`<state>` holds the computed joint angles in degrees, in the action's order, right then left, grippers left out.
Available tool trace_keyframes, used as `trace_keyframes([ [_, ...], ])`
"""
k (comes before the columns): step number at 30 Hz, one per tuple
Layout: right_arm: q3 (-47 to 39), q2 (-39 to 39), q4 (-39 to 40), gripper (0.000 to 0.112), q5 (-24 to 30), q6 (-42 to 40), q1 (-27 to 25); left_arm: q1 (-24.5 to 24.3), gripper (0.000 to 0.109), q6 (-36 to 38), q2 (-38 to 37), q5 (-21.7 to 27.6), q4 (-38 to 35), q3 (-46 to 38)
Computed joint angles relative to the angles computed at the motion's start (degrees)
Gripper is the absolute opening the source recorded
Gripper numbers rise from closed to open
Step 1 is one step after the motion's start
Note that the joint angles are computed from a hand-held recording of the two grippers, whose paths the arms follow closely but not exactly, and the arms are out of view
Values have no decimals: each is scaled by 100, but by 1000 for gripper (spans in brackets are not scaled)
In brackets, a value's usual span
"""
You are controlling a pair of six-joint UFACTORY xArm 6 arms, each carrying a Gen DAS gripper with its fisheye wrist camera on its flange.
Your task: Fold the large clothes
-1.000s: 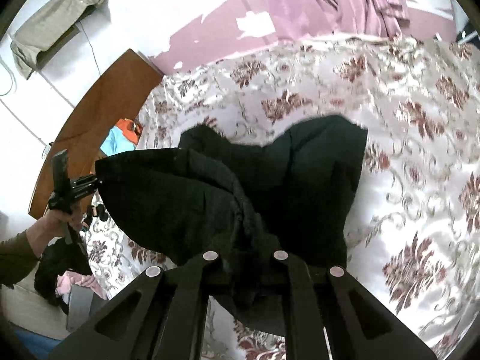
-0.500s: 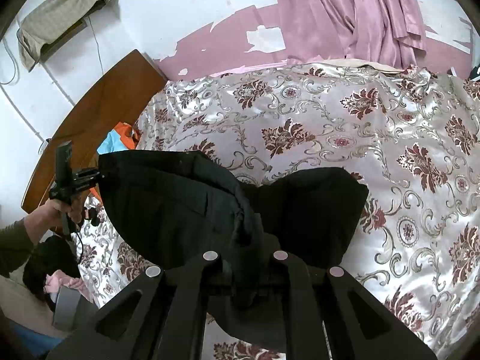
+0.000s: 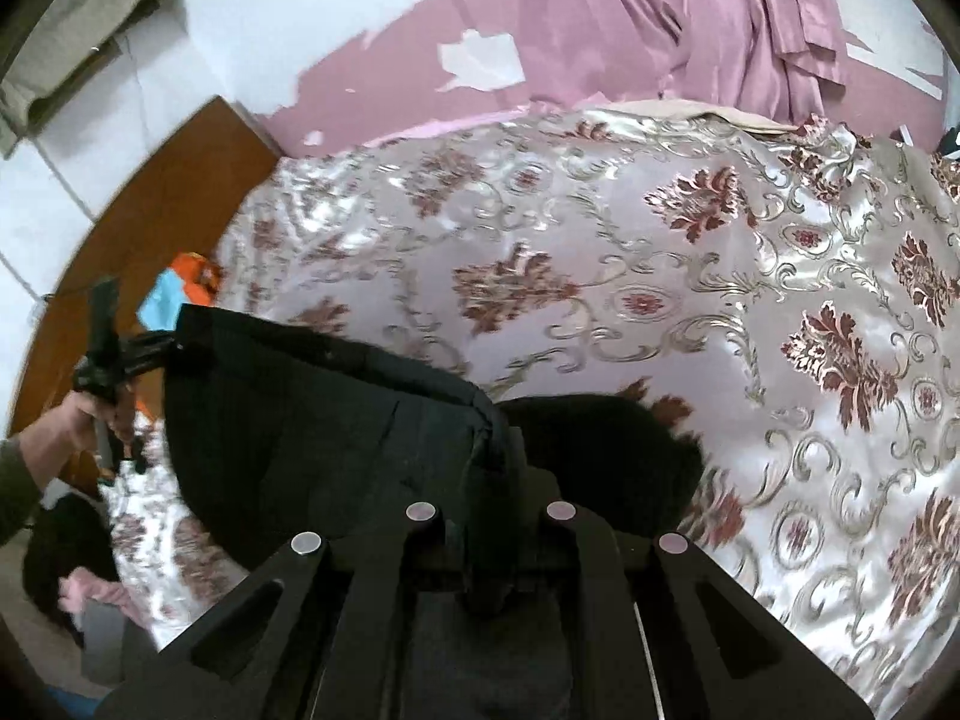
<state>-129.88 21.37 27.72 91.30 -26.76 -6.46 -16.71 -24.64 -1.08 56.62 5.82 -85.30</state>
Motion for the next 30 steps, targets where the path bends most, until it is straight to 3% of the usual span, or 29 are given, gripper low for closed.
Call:
trace_keyframes([
  [4,280,315,-603,6,-366,79,222,-117,15,-114,505,8,408,-27],
  [12,1124,218,-657,7,-1026,136,261,-84,16,-269,701,-195,427,124],
  [17,1060,364,-835,7,-1064,262,320,-140,16,-301,815,-46,583,-18],
  [21,704,547,-853,10,-773,610,313,-148,19,-483,784,85,608,-106],
  [24,655,461,-766,19,-779,741,273,-85,20,-521,603,-1,524,14],
  [26,831,294,-787,33,-950,742,234,-46,22,-535,509,-52,478,72],
  [28,1022,119,-887,55,-1150,739,197,-36,23,-529,457,-27,484,67],
  [30,1024,76,-989,56,-1206,807,141,-41,24,-508,435,33,493,19],
])
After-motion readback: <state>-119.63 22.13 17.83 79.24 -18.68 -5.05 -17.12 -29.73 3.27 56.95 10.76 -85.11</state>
